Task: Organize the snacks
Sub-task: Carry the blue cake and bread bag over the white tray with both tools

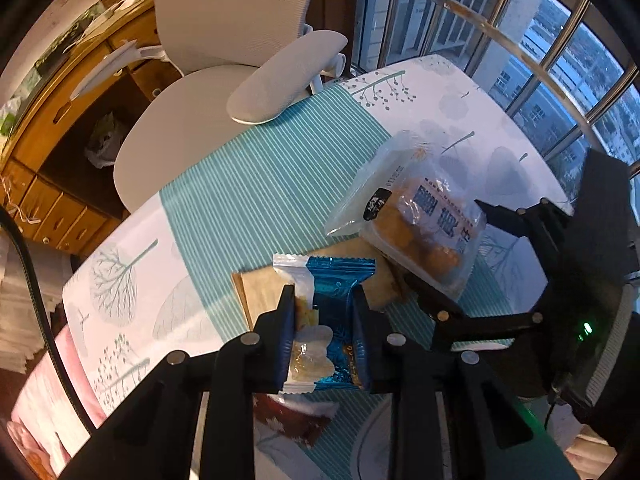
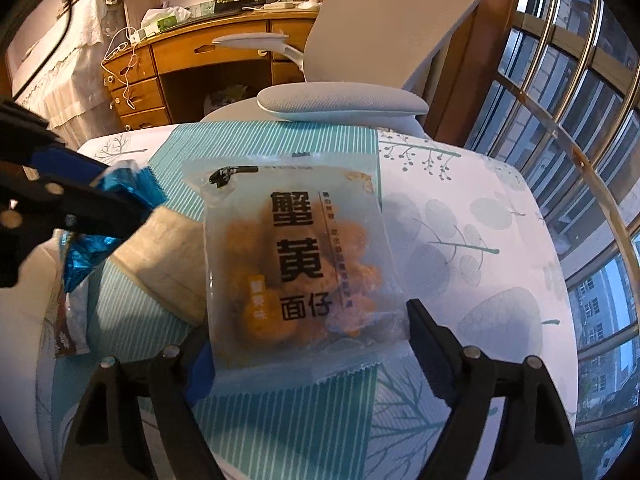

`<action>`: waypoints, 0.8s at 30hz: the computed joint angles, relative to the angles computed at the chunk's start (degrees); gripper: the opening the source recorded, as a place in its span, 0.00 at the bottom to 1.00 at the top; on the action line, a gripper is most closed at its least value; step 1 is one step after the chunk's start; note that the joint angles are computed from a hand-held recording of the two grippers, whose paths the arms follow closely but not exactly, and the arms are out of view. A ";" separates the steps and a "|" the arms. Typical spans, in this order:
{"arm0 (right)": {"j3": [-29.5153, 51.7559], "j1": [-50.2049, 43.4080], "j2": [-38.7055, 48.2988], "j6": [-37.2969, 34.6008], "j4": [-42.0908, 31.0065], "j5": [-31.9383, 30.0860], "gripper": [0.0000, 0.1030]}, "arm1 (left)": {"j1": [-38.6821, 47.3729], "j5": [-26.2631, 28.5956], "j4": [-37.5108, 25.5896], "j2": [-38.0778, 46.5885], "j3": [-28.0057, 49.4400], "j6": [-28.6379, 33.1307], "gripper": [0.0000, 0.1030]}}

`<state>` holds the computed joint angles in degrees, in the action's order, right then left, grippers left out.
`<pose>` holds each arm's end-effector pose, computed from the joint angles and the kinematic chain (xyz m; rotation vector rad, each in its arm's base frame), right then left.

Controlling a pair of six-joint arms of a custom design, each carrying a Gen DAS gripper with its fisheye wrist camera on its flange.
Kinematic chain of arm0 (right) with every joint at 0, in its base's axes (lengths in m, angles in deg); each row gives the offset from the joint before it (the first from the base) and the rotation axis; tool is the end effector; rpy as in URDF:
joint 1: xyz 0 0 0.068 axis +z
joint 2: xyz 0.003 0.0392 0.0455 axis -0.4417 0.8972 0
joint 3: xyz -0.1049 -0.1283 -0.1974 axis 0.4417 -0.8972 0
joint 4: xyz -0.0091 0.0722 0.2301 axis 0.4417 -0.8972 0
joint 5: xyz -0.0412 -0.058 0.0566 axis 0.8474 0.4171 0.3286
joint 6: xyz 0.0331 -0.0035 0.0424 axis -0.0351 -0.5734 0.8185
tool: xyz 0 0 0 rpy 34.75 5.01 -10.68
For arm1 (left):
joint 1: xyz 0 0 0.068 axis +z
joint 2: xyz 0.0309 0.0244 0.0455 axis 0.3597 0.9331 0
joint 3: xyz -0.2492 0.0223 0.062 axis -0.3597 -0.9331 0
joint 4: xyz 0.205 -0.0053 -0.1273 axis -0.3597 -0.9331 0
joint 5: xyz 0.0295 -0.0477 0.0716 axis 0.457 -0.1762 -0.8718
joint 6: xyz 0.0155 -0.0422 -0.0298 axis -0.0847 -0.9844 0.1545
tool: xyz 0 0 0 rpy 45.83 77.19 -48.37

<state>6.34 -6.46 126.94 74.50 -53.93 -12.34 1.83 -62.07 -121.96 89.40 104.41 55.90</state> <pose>0.1766 0.0520 0.1170 0.3422 2.6015 -0.1218 0.3025 -0.1120 0.1751 1.3909 2.5412 -0.1902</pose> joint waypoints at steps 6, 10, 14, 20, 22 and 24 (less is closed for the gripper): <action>2.09 0.59 -1.85 5.38 -8.12 -2.49 0.81 | 2.71 1.62 -4.11 -4.44 -0.85 0.06 0.23; 2.26 0.26 -5.34 9.86 -13.77 -6.34 0.81 | 4.90 2.92 -7.12 -7.23 -1.37 0.51 0.23; 2.65 1.29 -10.59 14.06 -21.14 -9.08 0.81 | 7.55 3.93 -10.13 -10.59 -2.30 1.92 0.23; 2.90 5.49 -18.11 18.80 -29.49 -10.82 0.81 | 14.06 7.87 -16.18 -15.75 -3.23 5.41 0.23; 3.90 9.80 -19.60 22.15 -32.76 -10.07 0.81 | 16.98 9.60 -18.31 -17.84 -4.07 7.32 0.23; 4.96 13.72 -21.34 25.91 -35.53 -9.95 0.81 | 20.04 10.91 -20.80 -19.78 -4.79 9.40 0.23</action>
<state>11.30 7.26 105.61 100.41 -89.46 -22.29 21.87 -51.16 -142.76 69.62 99.62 65.30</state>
